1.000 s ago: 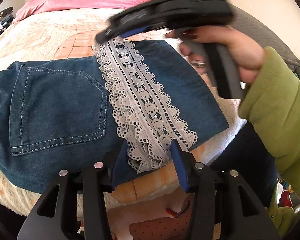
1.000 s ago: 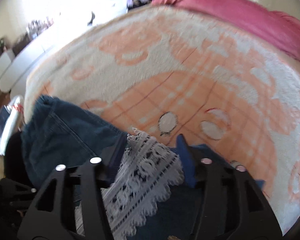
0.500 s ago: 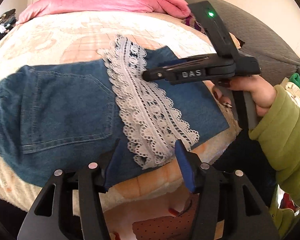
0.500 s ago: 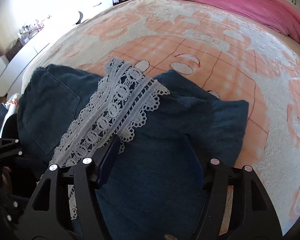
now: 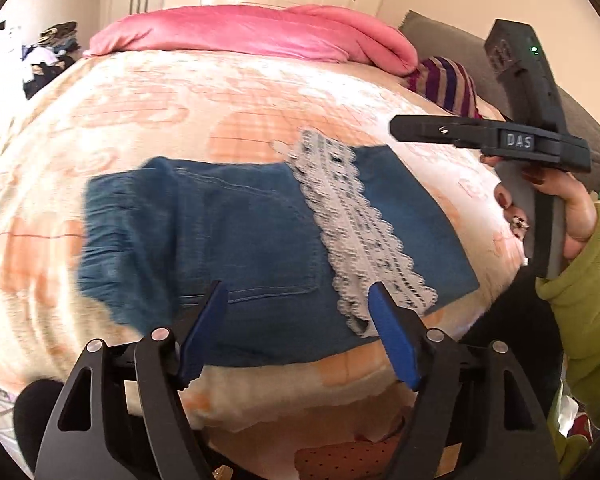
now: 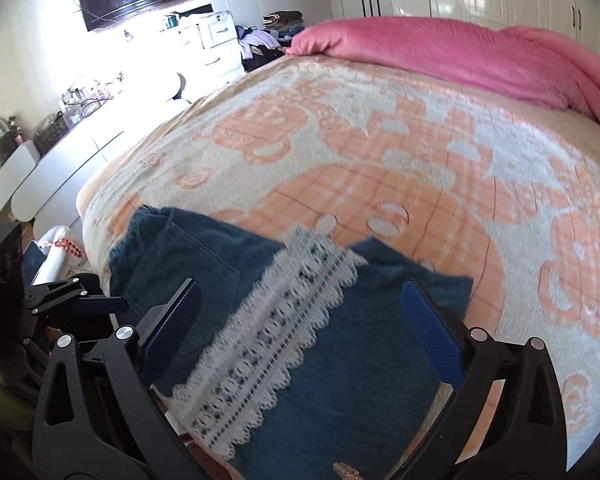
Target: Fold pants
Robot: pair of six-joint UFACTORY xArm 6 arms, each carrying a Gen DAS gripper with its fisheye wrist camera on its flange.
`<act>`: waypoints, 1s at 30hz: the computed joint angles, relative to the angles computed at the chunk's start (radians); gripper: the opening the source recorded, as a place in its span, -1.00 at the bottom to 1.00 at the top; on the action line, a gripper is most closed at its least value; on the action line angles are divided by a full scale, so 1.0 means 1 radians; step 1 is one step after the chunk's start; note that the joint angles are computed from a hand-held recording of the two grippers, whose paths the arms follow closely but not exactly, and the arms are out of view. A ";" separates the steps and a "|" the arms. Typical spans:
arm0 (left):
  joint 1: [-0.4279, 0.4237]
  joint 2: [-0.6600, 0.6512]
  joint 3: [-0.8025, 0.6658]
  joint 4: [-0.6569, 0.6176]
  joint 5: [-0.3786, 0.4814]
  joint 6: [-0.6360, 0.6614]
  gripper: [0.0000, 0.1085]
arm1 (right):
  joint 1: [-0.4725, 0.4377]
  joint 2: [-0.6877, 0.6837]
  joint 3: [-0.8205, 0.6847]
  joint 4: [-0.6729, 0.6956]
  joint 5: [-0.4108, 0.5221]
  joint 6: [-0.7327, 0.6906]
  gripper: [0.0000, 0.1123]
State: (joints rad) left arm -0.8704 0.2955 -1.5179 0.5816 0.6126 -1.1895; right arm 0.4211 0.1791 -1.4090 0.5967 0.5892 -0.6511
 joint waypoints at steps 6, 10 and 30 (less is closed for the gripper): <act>0.018 -0.086 0.101 0.071 0.008 -0.104 0.54 | 0.041 0.023 -0.060 -0.023 0.021 0.026 0.68; 0.019 -0.124 0.143 0.102 0.050 -0.150 0.55 | 0.070 0.043 -0.095 -0.052 0.038 0.040 0.68; 0.125 -0.180 0.328 0.140 -0.200 -0.380 0.23 | 0.206 0.543 -0.834 -0.233 0.531 0.124 0.68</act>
